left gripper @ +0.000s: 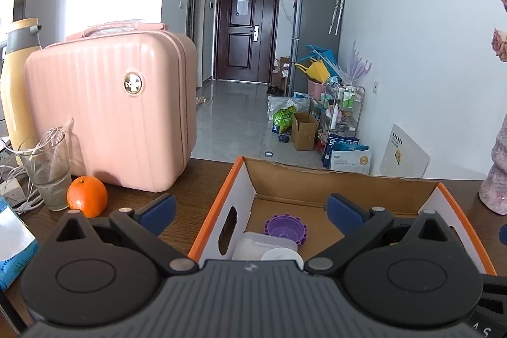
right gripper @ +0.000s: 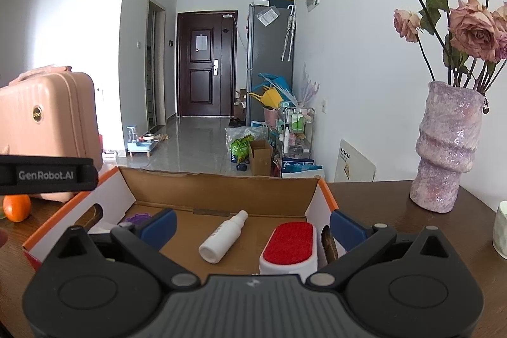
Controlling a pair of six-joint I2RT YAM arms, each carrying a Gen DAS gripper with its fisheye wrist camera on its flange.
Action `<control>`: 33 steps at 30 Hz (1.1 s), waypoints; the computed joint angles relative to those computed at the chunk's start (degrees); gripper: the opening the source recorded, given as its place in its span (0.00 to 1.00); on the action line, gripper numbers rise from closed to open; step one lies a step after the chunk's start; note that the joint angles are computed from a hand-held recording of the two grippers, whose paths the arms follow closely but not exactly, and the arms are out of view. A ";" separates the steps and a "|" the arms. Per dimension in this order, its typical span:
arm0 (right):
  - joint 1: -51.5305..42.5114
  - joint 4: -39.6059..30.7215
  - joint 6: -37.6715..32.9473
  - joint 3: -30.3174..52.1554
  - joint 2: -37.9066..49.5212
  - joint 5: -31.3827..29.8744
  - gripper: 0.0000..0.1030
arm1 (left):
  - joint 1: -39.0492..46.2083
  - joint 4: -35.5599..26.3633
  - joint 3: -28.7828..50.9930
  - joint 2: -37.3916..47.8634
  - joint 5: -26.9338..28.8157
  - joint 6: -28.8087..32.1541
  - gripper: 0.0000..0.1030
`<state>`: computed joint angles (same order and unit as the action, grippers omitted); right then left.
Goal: Organize rigid objects
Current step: 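Withdraw both grippers from the red box toward the table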
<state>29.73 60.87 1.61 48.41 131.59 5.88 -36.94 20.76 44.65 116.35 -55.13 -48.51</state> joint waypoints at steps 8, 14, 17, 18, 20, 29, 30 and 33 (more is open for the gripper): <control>-0.20 3.76 -0.51 -5.04 -2.40 -0.90 1.00 | -2.68 -3.60 -2.13 -2.99 -2.47 -3.81 1.00; -0.38 6.79 -1.84 -9.68 -4.41 -2.22 1.00 | -5.46 -8.66 -3.45 -5.18 -4.08 -8.79 1.00; -0.25 8.36 -2.30 -12.19 -5.54 -2.54 1.00 | -7.41 -11.65 -4.12 -6.22 -5.24 -11.93 1.00; -0.24 8.88 -2.30 -13.00 -5.89 -2.71 1.00 | -8.09 -12.58 -4.40 -6.57 -5.58 -12.96 1.00; -0.30 10.07 -2.38 -14.78 -6.58 -3.23 1.00 | -9.52 -14.95 -4.58 -7.06 -6.24 -15.22 1.00; -0.16 15.99 -2.81 -22.69 -8.71 -4.03 1.00 | -16.07 -28.24 -3.65 -8.08 -8.60 -27.74 1.00; -0.15 16.54 -2.84 -23.47 -8.92 -4.08 1.00 | -16.93 -30.14 -3.48 -8.08 -8.82 -29.73 1.00; -0.23 18.59 -2.83 -25.81 -9.30 -4.42 1.00 | -19.31 -35.20 -2.97 -7.94 -9.21 -34.93 1.00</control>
